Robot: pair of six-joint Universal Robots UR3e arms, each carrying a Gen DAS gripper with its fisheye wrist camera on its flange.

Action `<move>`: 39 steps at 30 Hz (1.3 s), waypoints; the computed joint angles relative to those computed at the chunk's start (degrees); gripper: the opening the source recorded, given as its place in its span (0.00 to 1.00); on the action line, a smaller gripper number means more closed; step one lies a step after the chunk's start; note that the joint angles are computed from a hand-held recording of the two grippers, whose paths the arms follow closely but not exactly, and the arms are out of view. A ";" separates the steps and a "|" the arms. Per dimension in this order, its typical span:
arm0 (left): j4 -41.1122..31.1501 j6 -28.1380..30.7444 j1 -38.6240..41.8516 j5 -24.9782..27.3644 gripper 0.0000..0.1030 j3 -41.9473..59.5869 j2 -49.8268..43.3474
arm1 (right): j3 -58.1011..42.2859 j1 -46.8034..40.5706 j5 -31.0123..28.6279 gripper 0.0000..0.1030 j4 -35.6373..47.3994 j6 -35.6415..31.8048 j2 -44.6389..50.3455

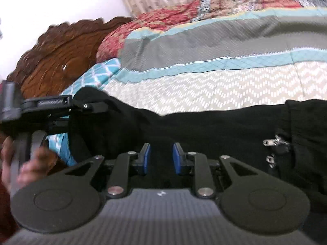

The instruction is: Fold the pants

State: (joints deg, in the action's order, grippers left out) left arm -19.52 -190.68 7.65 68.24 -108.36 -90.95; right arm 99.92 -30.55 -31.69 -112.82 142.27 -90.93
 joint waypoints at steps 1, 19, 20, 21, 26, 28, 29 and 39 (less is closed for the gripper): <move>-0.35 1.37 -3.91 2.38 0.41 3.24 -2.72 | 0.38 -0.97 0.60 0.27 -0.20 1.66 0.19; -5.44 3.88 -0.56 -0.04 0.91 -6.66 5.02 | 1.58 -9.21 4.60 0.88 6.63 9.40 3.20; -6.33 2.80 1.30 -1.43 0.91 -6.71 5.04 | -1.00 -7.98 3.16 0.88 7.20 9.26 5.02; -6.21 1.51 2.47 -2.43 0.91 -7.37 4.88 | -3.11 -6.54 1.54 0.88 6.87 9.66 6.85; -6.55 -1.46 2.77 -2.83 0.91 -7.59 2.03 | -9.91 1.79 -6.52 0.88 2.26 13.41 12.34; -7.07 -1.39 1.92 -2.46 0.91 -7.33 1.01 | -11.48 3.40 -8.59 0.63 4.12 11.22 12.27; -7.22 -1.11 1.84 -2.58 0.91 -7.73 0.85 | -11.19 3.36 -8.89 0.57 5.08 8.94 11.65; -6.38 -0.79 5.03 -7.95 0.92 -10.51 3.13 | -1.66 -1.96 -0.90 0.24 -7.24 1.88 -0.90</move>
